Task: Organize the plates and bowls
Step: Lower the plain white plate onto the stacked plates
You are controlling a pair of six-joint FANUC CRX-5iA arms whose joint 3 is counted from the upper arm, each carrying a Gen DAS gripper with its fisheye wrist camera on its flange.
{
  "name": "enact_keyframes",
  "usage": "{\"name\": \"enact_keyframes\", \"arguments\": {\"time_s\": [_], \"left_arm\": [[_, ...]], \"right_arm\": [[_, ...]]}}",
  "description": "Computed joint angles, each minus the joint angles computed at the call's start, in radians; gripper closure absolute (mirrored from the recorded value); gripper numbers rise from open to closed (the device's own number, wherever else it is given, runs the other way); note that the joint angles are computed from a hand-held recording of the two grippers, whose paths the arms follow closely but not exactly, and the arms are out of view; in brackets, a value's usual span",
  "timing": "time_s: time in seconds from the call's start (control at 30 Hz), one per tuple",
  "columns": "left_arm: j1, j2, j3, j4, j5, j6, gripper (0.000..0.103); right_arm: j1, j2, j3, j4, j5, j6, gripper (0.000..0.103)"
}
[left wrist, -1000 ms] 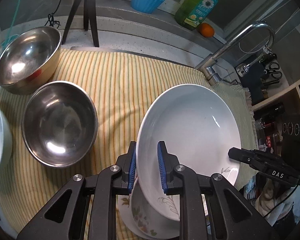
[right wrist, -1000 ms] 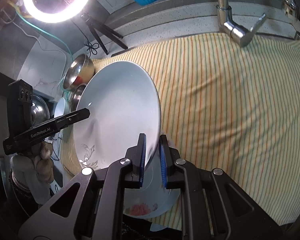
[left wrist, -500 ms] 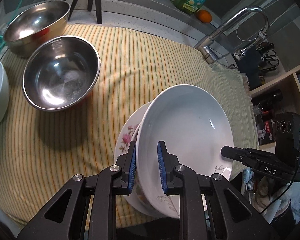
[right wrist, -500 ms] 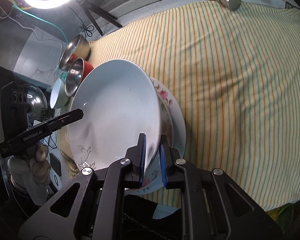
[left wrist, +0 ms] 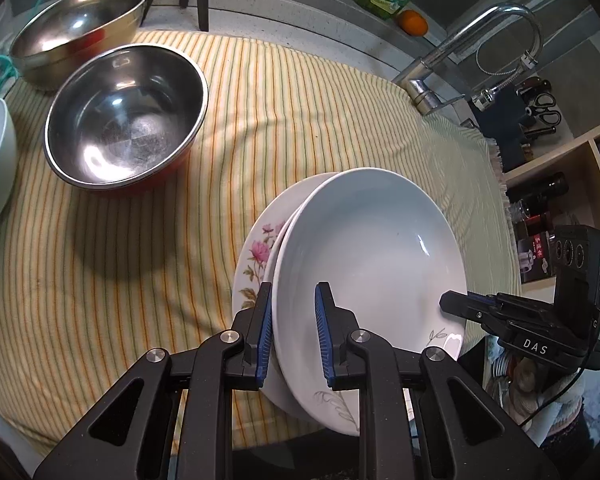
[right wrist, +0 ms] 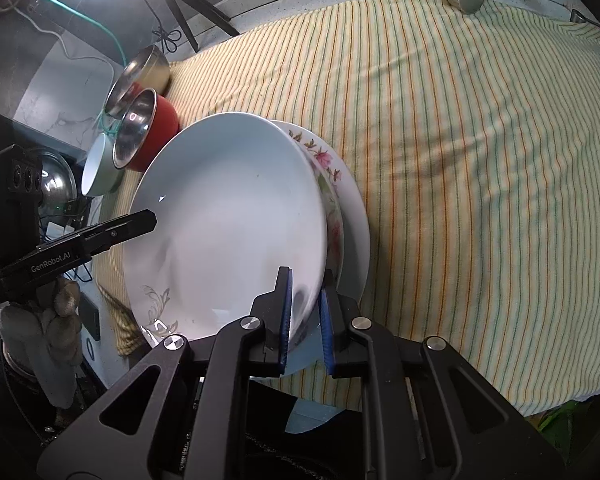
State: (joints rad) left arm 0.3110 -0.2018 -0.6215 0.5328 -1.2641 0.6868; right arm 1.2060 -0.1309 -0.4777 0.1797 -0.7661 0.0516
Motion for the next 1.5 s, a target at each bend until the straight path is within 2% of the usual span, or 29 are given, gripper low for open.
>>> {"name": "enact_keyframes", "arguments": {"time_s": [0.23,0.47,0.83,0.97,1.07,1.17,1.5], "left_arm": [[0.004,-0.007,-0.004,-0.004,0.004,-0.002,0.085],[-0.002,-0.021,-0.008,-0.020,0.019,0.001,0.085],[-0.014,-0.023,-0.012,-0.030,0.031,0.005,0.085],[-0.018,-0.034,-0.017,-0.030,0.040,0.000,0.085],[-0.025,-0.042,-0.020,-0.025,0.043,-0.014,0.085],[-0.034,-0.051,-0.027,-0.029,0.063,-0.018,0.085],[-0.020,-0.047,-0.028,-0.013,0.052,-0.027,0.085]], "right_arm": [[0.008,0.030,0.032,0.015,-0.044,0.020,0.089],[0.027,0.087,0.095,0.041,-0.140,0.052,0.088],[0.042,0.109,0.115,0.070,-0.186,0.059,0.083],[0.051,0.113,0.120,0.091,-0.202,0.053,0.073],[0.058,0.112,0.117,0.111,-0.224,0.036,0.059],[0.052,0.094,0.101,0.103,-0.191,0.031,0.059],[0.058,0.091,0.095,0.128,-0.194,0.006,0.059]]}}
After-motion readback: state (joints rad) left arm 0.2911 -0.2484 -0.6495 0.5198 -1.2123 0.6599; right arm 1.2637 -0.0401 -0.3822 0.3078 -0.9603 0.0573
